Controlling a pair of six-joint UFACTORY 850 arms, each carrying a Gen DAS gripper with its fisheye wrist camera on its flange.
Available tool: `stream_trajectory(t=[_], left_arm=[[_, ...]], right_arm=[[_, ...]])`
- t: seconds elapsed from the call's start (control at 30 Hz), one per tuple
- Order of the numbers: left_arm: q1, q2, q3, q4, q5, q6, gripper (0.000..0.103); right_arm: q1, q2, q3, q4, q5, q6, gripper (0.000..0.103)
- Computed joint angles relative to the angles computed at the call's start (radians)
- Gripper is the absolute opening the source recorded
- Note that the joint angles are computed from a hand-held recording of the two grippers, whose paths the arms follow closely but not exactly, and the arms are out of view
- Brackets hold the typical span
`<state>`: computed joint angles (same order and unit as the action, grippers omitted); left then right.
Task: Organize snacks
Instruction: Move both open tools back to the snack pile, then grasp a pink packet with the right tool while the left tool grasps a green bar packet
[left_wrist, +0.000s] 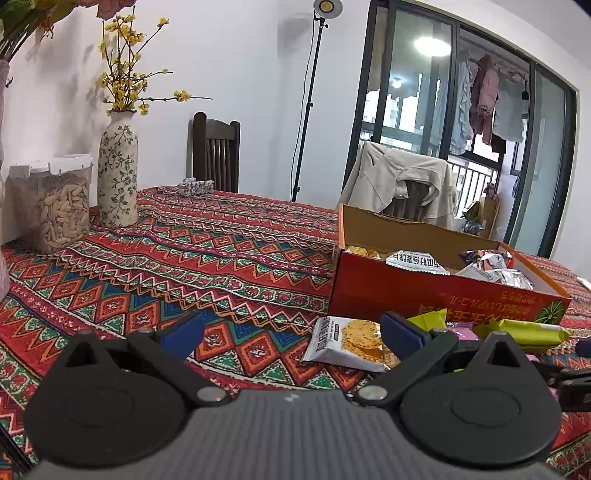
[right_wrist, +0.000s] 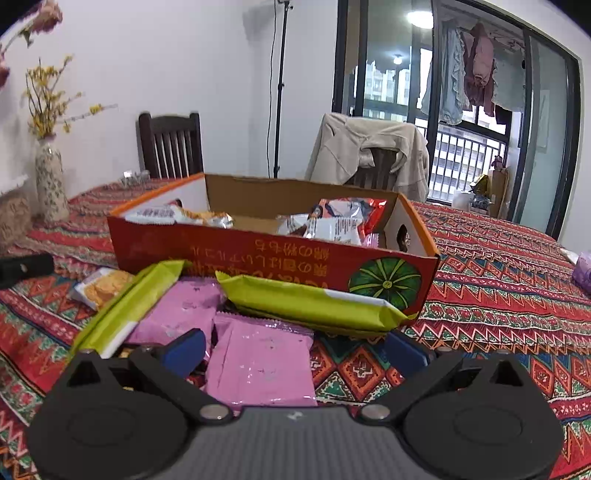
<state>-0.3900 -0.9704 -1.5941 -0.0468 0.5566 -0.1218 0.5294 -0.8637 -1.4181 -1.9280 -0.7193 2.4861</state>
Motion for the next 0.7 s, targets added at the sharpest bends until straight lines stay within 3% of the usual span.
stream_trajectory(t=[0.27, 0.4, 0.63, 0.7], left_arm=[[0.008, -0.002, -0.002, 0.059, 0.002, -0.064, 0.103], [0.009, -0.001, 0.002, 0.069, 0.009, -0.074, 0.103], [0.009, 0.0, 0.003, 0.072, 0.01, -0.076, 0.103], [0.01, 0.001, 0.004, 0.08, 0.014, -0.083, 0.103]], right_arm=[[-0.025, -0.061, -0.118, 0.227, 0.093, -0.252, 0.103], [-0.053, -0.037, -0.077, 0.135, 0.178, -0.11, 0.103], [-0.058, -0.03, -0.061, 0.049, 0.214, -0.066, 0.103], [-0.057, -0.029, -0.06, 0.046, 0.205, -0.058, 0.094]])
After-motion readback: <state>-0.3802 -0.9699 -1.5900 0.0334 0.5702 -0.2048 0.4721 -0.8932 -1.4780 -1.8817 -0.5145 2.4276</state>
